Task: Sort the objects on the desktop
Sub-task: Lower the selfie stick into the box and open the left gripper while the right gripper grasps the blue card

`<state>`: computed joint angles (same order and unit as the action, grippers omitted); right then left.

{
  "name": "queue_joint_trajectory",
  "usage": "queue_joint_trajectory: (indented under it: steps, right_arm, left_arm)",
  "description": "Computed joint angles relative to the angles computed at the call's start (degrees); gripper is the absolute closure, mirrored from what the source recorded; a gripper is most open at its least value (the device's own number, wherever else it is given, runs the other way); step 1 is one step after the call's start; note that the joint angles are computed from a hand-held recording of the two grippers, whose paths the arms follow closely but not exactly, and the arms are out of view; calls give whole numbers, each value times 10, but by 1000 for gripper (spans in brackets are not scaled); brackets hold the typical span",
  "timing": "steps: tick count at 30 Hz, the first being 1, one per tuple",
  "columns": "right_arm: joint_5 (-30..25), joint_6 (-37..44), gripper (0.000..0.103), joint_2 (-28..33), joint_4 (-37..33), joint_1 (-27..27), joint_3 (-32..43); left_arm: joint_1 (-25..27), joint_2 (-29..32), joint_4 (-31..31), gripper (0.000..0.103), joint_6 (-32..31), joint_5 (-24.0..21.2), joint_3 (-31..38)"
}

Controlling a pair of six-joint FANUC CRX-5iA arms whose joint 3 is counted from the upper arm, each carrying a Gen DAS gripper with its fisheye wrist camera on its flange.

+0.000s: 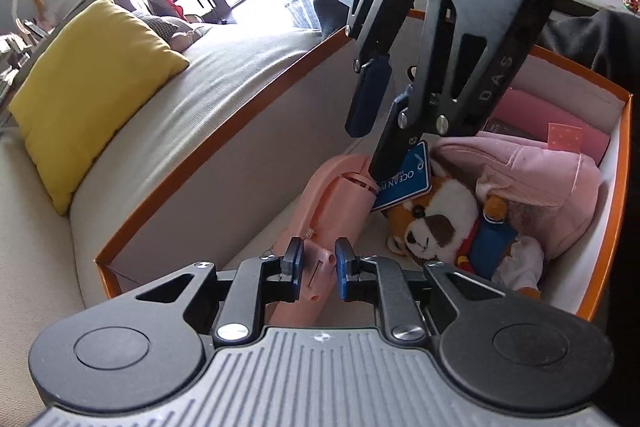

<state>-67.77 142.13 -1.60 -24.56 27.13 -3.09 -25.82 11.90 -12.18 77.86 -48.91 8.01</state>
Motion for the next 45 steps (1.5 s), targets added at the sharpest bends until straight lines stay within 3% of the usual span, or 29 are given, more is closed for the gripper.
queue_joint_trajectory:
  steps: [6, 11, 16, 21, 32, 36, 45]
  right_arm:
    - [-5, -3, 68, 10, -2, 6, 13]
    - [-29, -65, 68, 34, 12, 6, 40]
    - [-88, -147, 67, 79, 24, 3, 78]
    - [-92, -180, 66, 90, 29, 5, 80]
    - [-100, -124, 61, 81, -16, -7, 107]
    - [-79, -97, 59, 74, 10, 24, 90]
    - [-80, -95, 58, 68, 31, 40, 75]
  left_arm:
    - [39, -12, 101, 83, -27, 10, -24]
    - [53, -34, 132, 83, -21, 20, -43]
    - [51, -37, 115, 83, 5, 8, -41]
    - [48, -21, 93, 83, 37, -19, -22]
    - [63, -19, 153, 84, -7, -24, -41]
    - [46, -8, 88, 84, 52, -56, -19]
    - [56, -45, 99, 84, 73, -25, -57]
